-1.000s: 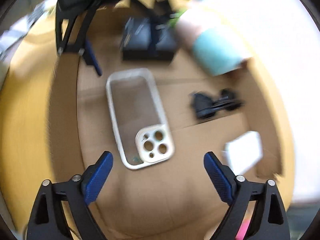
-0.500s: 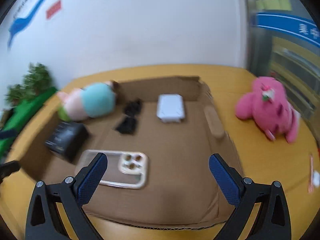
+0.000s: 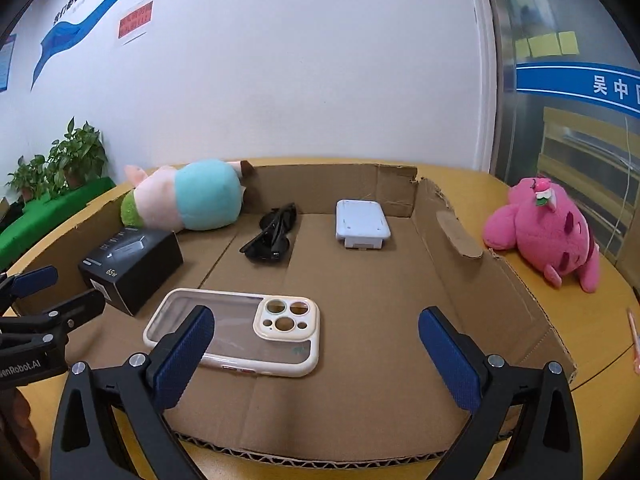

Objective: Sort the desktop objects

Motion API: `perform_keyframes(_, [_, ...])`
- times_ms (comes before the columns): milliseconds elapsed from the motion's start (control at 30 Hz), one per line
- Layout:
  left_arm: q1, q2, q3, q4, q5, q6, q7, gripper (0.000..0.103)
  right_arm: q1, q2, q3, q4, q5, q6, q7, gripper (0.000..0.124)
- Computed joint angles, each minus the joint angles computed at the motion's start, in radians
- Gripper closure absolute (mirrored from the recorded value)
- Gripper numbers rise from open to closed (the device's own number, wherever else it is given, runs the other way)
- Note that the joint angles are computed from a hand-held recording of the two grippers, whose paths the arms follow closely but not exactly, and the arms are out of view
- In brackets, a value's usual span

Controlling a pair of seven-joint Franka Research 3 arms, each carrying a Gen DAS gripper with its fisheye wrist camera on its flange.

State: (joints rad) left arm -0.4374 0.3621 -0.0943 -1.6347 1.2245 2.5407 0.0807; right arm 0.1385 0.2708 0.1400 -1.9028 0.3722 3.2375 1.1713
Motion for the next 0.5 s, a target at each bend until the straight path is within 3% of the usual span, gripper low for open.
perform_keyframes(67, [-0.028,-0.014,0.028,-0.026,0.141,0.002,-0.131,0.011,-0.007,-0.002,0.007,-0.005,0.001,0.001,-0.002,0.021])
perform_keyframes(500, [0.012,-0.022,-0.006,-0.032,0.151,0.015,-0.117,0.011,0.009,-0.002,-0.013,0.004,-0.003,-0.007,0.007,0.021])
